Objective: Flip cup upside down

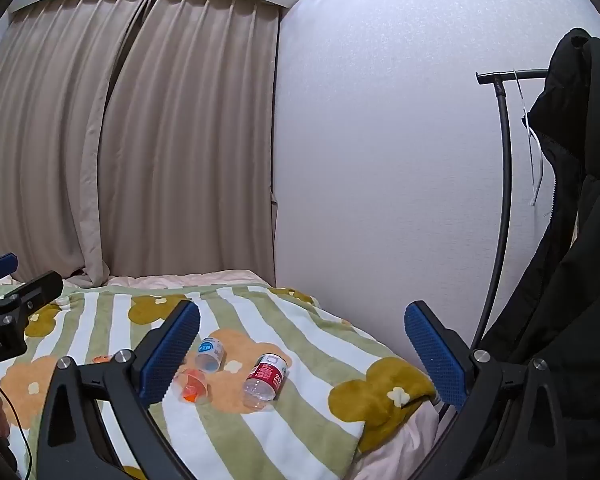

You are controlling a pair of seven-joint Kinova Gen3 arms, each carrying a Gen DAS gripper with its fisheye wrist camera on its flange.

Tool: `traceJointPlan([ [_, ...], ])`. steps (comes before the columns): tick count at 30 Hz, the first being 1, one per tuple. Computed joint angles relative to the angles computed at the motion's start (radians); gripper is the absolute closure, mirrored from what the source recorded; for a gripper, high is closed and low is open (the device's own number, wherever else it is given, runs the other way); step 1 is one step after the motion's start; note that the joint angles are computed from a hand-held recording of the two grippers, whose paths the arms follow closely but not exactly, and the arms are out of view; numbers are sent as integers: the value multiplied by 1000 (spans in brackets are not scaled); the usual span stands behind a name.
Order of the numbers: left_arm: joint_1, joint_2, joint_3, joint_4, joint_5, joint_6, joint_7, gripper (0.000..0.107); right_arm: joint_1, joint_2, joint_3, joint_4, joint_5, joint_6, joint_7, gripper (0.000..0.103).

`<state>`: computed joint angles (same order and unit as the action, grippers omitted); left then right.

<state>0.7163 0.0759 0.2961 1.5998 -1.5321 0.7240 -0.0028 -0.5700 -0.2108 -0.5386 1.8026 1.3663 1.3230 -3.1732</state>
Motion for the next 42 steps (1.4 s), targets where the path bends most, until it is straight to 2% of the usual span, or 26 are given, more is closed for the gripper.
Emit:
traceJointPlan([
  [16,0,-5,2,-3,24,-2,-14,5,5,-12,10,-10,-20,-8,16,1],
  [21,-1,-5,3,-6,29,-4,-19,5,3,12,-4,19,34,3,-47,1],
  [42,-1,-7,4,-12,46,-3,-38,5,-1,-9,11,33,49,-9,-52,1],
])
